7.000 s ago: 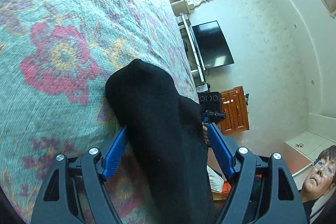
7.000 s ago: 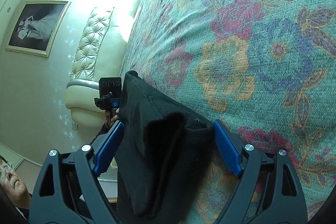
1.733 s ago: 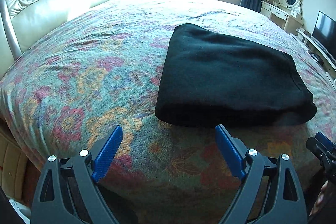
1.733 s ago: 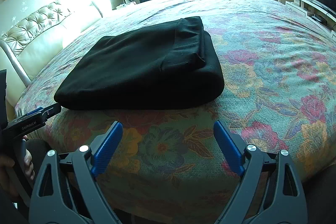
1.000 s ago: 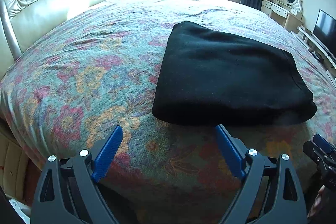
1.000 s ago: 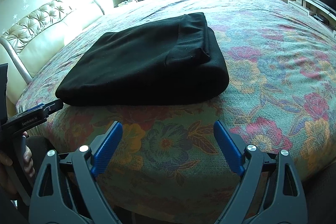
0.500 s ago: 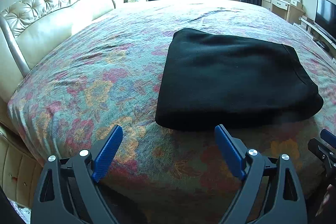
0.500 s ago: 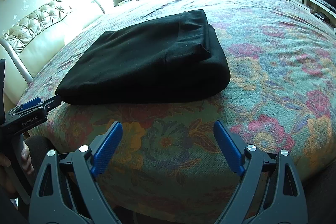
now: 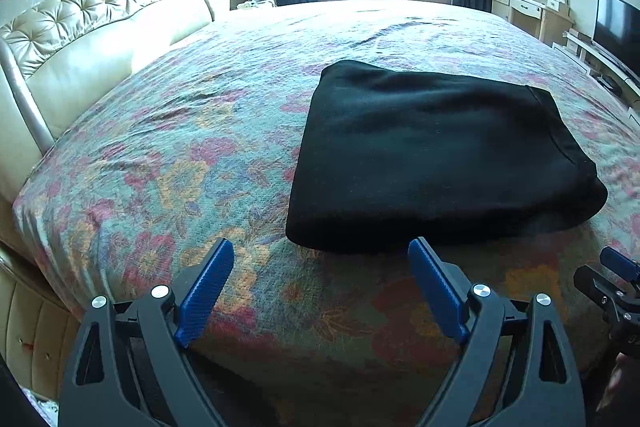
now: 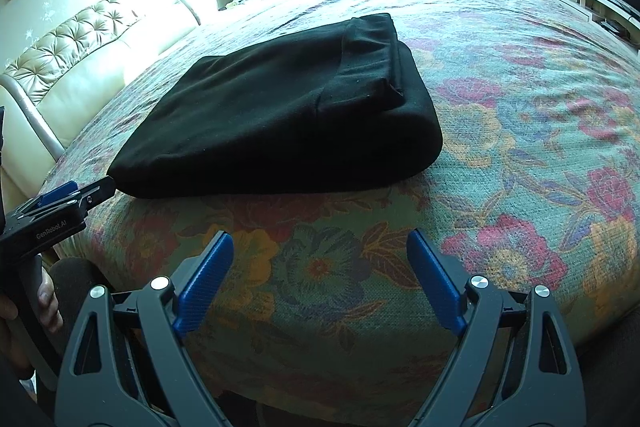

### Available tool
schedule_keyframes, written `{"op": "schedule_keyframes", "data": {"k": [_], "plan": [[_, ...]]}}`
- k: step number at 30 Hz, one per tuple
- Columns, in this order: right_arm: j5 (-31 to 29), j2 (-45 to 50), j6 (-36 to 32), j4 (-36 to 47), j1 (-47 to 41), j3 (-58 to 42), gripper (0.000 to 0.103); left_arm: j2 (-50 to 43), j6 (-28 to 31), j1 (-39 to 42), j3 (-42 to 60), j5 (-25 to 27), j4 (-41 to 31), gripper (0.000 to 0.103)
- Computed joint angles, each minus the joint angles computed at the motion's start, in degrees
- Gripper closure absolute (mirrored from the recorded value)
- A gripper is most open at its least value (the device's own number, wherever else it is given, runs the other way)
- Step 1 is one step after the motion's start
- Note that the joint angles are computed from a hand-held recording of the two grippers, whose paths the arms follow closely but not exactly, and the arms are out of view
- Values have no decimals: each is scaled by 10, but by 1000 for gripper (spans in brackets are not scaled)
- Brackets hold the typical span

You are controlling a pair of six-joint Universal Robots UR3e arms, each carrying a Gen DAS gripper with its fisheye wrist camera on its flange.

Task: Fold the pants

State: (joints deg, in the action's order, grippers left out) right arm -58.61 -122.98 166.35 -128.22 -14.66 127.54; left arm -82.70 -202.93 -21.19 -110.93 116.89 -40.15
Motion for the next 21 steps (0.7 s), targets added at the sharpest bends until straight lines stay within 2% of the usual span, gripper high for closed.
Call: {"op": "schedule_keyframes", "data": {"k": [21], "plan": [[0, 4, 2, 4, 7, -4, 15, 8, 2, 0, 21, -5, -14, 15]]}}
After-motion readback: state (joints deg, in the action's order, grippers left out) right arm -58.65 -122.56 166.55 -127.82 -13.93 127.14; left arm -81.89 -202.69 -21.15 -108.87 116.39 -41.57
